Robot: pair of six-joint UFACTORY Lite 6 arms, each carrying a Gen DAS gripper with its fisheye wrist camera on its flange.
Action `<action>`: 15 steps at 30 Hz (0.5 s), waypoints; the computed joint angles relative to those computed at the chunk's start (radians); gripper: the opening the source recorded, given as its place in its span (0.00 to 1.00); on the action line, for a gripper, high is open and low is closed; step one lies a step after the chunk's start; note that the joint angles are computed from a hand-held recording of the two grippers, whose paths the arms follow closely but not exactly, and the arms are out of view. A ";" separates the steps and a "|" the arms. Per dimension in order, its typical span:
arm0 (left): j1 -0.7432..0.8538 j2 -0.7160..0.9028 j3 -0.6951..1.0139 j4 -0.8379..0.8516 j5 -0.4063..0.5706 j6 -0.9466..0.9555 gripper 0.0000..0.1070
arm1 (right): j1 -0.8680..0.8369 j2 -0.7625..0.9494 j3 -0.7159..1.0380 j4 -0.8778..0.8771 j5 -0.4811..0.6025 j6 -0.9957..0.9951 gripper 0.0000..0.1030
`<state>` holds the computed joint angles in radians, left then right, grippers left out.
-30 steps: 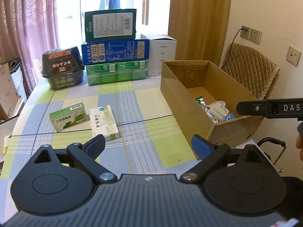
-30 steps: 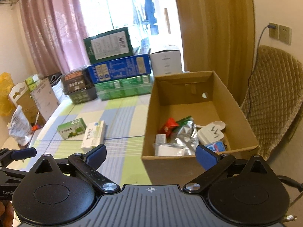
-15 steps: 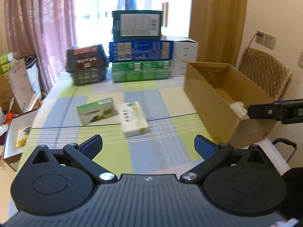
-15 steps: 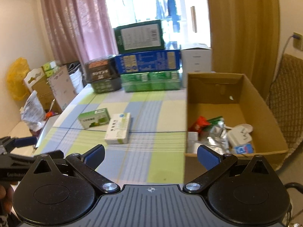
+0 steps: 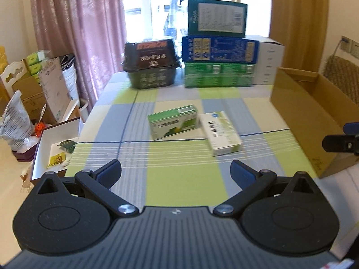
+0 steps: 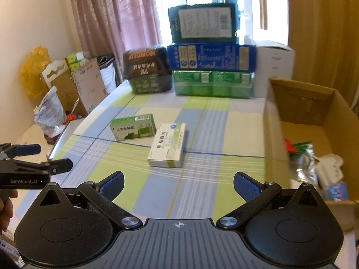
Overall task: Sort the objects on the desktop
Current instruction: 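Move both open tools back toward the white and green boxes on the table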
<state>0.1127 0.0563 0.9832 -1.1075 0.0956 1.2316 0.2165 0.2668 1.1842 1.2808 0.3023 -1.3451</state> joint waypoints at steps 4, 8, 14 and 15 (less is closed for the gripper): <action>0.025 0.123 0.086 -0.270 -0.009 0.278 0.95 | 0.037 0.145 0.116 0.011 -0.021 0.000 0.98; 0.037 0.242 0.176 -0.502 -0.012 0.509 0.95 | 0.064 0.297 0.255 -0.028 -0.040 0.035 0.98; 0.065 0.416 0.325 -0.377 0.017 0.370 0.95 | 0.085 0.504 0.447 -0.008 -0.036 0.001 0.98; 0.062 0.436 0.346 -0.387 0.012 0.389 0.95 | 0.088 0.540 0.485 -0.023 -0.032 0.015 0.98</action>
<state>0.1748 0.4923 1.3296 -1.4948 0.1073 1.6208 0.3041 0.8069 1.6695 1.2573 0.2698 -1.3301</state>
